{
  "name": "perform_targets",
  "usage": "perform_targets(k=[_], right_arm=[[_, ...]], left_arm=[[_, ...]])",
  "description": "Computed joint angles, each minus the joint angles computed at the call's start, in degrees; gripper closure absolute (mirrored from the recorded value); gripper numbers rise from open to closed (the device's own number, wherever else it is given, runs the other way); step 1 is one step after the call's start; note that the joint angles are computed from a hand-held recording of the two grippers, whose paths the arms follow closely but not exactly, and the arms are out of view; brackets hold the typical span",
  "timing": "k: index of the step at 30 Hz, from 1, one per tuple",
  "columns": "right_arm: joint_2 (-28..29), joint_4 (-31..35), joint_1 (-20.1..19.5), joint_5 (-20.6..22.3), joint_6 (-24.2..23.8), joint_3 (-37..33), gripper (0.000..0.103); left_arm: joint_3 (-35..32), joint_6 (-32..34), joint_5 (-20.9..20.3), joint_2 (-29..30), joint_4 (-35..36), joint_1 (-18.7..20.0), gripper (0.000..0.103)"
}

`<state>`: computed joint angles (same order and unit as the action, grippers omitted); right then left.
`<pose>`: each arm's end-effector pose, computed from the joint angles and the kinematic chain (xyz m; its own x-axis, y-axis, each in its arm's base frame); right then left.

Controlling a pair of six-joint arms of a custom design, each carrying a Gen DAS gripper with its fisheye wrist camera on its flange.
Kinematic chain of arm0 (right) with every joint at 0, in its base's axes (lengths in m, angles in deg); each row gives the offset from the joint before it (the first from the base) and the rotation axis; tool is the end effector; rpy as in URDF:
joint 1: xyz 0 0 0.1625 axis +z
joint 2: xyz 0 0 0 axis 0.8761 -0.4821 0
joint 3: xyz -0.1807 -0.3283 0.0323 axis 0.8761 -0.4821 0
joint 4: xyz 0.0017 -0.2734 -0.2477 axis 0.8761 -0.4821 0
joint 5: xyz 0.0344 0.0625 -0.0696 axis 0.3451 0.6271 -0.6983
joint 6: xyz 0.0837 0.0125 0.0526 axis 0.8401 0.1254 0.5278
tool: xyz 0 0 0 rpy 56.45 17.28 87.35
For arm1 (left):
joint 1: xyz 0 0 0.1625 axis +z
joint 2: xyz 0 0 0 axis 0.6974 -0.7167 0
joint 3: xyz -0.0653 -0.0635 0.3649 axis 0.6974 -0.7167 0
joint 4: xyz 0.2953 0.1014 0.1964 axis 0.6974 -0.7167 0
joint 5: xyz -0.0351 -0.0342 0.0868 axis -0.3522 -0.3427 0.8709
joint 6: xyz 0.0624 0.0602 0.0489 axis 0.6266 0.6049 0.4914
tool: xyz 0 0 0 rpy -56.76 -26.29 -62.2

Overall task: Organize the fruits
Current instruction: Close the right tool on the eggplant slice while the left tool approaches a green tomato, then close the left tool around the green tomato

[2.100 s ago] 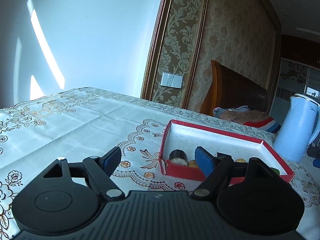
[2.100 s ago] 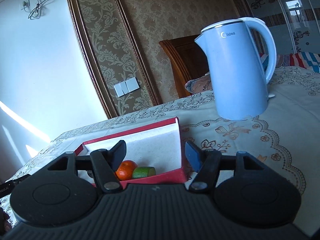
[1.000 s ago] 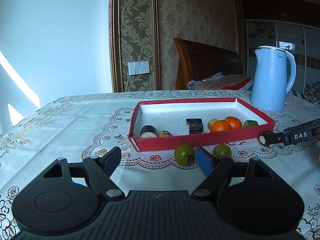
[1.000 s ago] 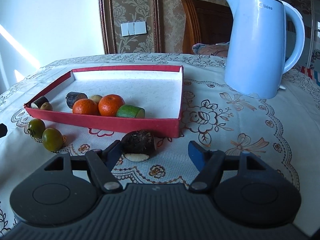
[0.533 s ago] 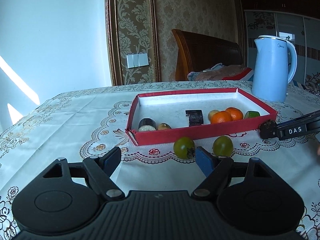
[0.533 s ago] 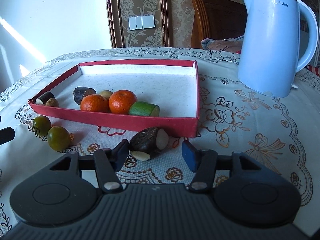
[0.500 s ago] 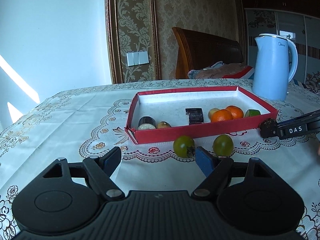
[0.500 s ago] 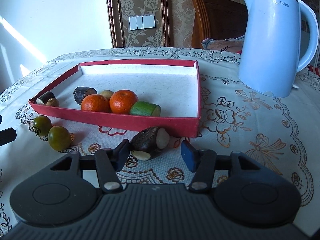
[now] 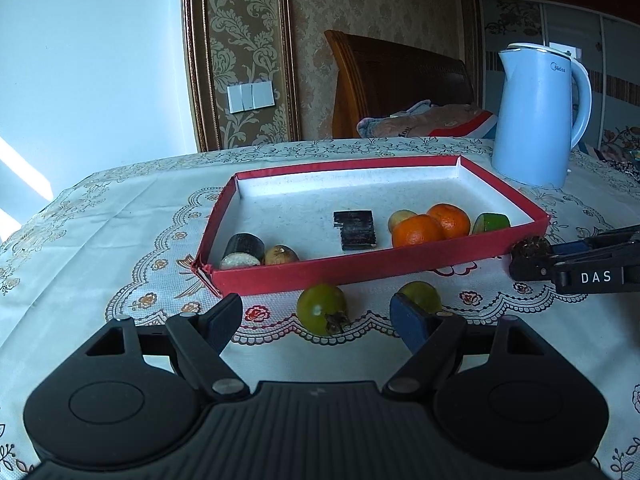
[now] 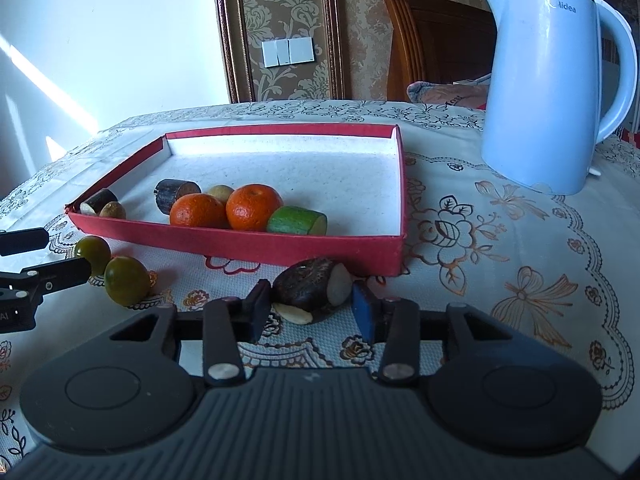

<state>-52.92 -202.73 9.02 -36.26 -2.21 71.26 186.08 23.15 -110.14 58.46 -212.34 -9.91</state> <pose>-0.0301 -0.5089 0.1802 -0.7075 -0.3830 0.5940 -0.6905 0.5538 -0.4653 -0.2083 -0.4165 -0.0468 -0.6543 -0.0292 -0.7557 0.6467 0.4964 -0.5791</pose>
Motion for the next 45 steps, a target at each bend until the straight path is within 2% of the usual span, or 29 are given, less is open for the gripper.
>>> perform_targets(k=[12, 13, 15, 18, 26, 35, 37, 39, 45], right_arm=[[-0.23, -0.81, -0.29, 1.12, -0.27, 0.76, 0.062], [-0.25, -0.86, -0.34, 1.25, -0.21, 0.78, 0.062], [-0.31, -0.84, -0.40, 1.39, -0.09, 0.86, 0.062], [-0.30, -0.91, -0.42, 1.49, 0.04, 0.94, 0.062], [-0.36, -1.05, -0.48, 1.95, 0.63, 1.23, 0.062], [-0.66, -0.72, -0.60, 2.58, 0.90, 1.86, 0.062], [-0.61, -0.81, -0.59, 2.53, 0.94, 1.84, 0.062], [-0.67, -0.92, -0.68, 2.67, 1.01, 1.93, 0.062], [-0.67, -1.38, -0.81, 3.05, 1.08, 2.06, 0.062]], left_arm=[[-0.80, -9.50, -0.95, -3.03, 9.59, 2.66, 0.022], [-0.80, -9.81, -1.22, -3.24, 9.83, 2.86, 0.024], [-0.82, -10.58, -2.10, -3.76, 11.07, 3.32, 0.038], [-0.73, -12.53, -3.24, -4.70, 13.77, 3.99, 0.046], [-1.35, -13.69, -2.58, -4.69, 16.23, 4.12, 0.049], [-1.17, -13.40, -3.43, -4.70, 14.07, 4.41, 0.054], [-1.01, -12.84, -3.84, -4.60, 12.74, 4.47, 0.058], [-0.75, -11.51, -4.78, -4.45, 10.45, 4.57, 0.067], [-0.70, -10.30, -5.82, -4.24, 8.14, 4.78, 0.072]])
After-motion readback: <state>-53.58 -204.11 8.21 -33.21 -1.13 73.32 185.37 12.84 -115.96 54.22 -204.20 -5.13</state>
